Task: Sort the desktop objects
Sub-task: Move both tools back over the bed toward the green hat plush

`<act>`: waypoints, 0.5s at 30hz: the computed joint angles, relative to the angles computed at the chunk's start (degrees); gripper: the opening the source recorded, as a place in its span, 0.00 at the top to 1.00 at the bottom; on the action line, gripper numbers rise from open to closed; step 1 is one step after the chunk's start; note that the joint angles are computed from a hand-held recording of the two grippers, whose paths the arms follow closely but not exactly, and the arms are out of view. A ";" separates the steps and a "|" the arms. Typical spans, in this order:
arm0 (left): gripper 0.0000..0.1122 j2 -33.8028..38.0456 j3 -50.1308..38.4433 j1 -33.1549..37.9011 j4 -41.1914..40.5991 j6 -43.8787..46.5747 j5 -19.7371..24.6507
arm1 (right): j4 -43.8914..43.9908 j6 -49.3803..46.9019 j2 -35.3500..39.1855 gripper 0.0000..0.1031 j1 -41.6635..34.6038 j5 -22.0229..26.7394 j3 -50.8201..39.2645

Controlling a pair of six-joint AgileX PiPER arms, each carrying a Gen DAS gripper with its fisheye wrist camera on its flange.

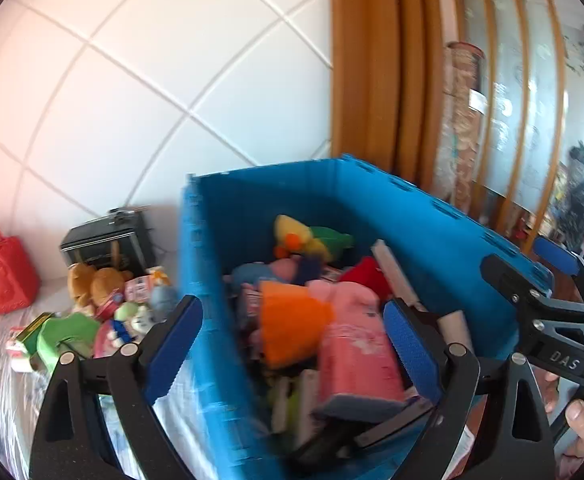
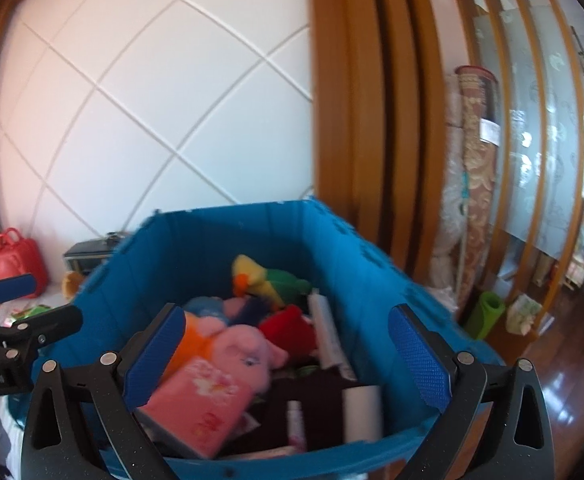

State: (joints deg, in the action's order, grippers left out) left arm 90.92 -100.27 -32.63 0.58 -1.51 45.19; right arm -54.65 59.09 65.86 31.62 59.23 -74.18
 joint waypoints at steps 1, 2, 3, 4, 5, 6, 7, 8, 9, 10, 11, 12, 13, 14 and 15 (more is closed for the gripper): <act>0.17 -0.83 0.92 1.92 -1.15 0.75 -0.34 | -0.51 0.30 1.24 0.00 1.59 0.16 -1.16; 0.17 -1.49 1.69 3.56 -2.30 1.71 -0.57 | -0.66 0.30 2.16 0.00 2.25 -0.08 -1.94; 0.17 -2.01 2.33 5.32 -3.18 2.46 -0.74 | -1.11 0.56 3.27 0.00 3.51 0.04 -3.02; 0.17 -2.54 3.09 7.25 -3.93 3.12 -1.06 | -1.46 0.75 4.76 0.00 4.84 0.00 -4.46; 0.17 -3.04 3.88 9.66 -5.09 4.15 -1.36 | -1.91 1.06 6.08 0.00 5.99 -0.04 -5.65; 0.17 -3.29 4.34 11.57 -6.37 5.29 -1.41 | -2.31 1.27 7.48 0.00 7.13 -0.11 -6.90; 0.17 -3.46 4.75 14.01 -8.20 6.92 -1.32 | -2.71 1.35 9.27 0.00 8.35 -0.12 -8.62; 0.17 -3.55 5.11 16.68 -10.27 8.90 -1.15 | -2.97 1.31 11.02 0.00 9.45 -0.05 -10.33; 0.17 -3.63 5.73 19.15 -12.18 10.90 -1.26 | -3.21 1.26 12.86 0.00 10.59 0.14 -12.20; 0.17 -3.45 6.15 22.15 -14.35 13.29 -1.26 | -3.43 1.08 15.41 0.00 12.02 0.47 -14.90; 0.17 -3.17 6.46 24.61 -16.39 15.50 -1.27 | -3.47 0.88 16.81 0.00 12.80 0.74 -16.48; 0.17 -2.62 6.52 27.27 -18.65 17.97 -1.07 | -3.53 0.62 19.22 0.00 13.90 1.23 -19.19; 0.17 -2.01 6.56 30.17 -21.02 20.74 -0.72 | -3.65 0.37 21.69 0.00 15.07 1.84 -22.16; 0.17 -1.12 6.39 33.16 -23.11 23.39 -0.23 | -3.81 0.09 23.90 0.00 16.22 2.49 -25.02; 0.17 -0.03 5.89 35.73 -24.64 25.44 0.35 | -4.02 -0.20 26.24 0.00 17.34 3.18 -28.09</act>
